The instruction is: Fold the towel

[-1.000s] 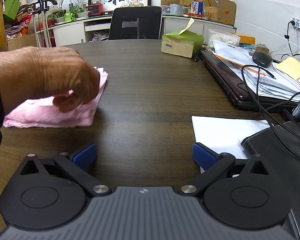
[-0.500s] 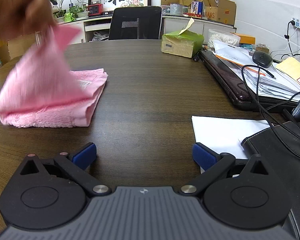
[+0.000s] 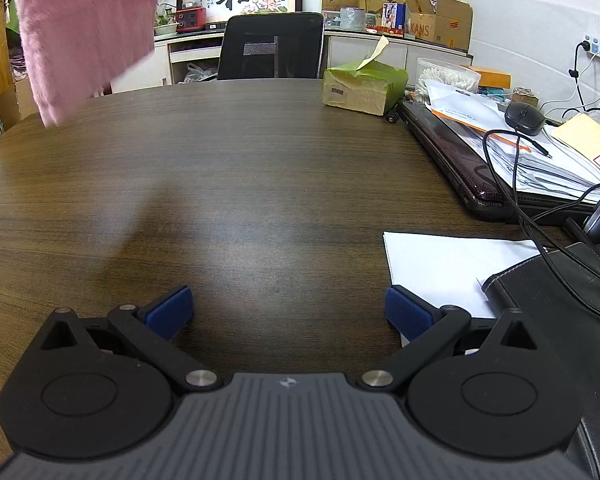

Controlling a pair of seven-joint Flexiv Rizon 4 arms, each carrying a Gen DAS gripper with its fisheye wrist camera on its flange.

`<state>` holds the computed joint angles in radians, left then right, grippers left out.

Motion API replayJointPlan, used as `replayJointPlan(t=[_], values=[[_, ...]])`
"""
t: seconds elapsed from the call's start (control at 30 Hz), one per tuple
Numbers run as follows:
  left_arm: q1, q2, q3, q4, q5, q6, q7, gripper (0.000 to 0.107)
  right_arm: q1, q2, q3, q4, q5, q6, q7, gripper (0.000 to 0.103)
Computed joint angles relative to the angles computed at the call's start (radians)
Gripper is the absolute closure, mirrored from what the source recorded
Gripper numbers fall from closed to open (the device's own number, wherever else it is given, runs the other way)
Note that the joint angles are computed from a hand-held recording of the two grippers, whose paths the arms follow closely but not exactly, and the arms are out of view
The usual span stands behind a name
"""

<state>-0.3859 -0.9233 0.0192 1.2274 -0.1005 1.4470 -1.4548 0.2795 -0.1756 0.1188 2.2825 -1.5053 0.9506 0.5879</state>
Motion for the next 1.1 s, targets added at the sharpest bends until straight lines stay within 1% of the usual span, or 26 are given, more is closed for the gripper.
replayJointPlan(t=[0.5,0.77,0.87,1.0,1.1], values=[[0.000,0.000,0.001,0.000,0.002,-0.001,-0.003,0.004,-0.001,0.000,0.000,0.000,-0.001,0.001,0.001,0.000],[-0.018,0.003,0.026,0.002,0.010,-0.002,-0.034,0.004,-0.001,0.000,0.000,0.000,-0.002,0.001,0.001,0.000],[-0.014,0.013,0.006,0.022,0.017,0.008,-0.023,0.004,-0.001,0.000,0.000,0.000,-0.002,0.001,0.001,0.000],[0.002,0.039,-0.058,0.078,0.023,0.038,0.036,0.004,-0.001,-0.001,0.000,0.000,-0.003,0.001,0.001,0.000],[-0.010,0.045,-0.068,0.096,0.014,0.048,0.056,0.004,-0.001,-0.001,0.000,0.000,-0.003,0.001,0.001,0.000]])
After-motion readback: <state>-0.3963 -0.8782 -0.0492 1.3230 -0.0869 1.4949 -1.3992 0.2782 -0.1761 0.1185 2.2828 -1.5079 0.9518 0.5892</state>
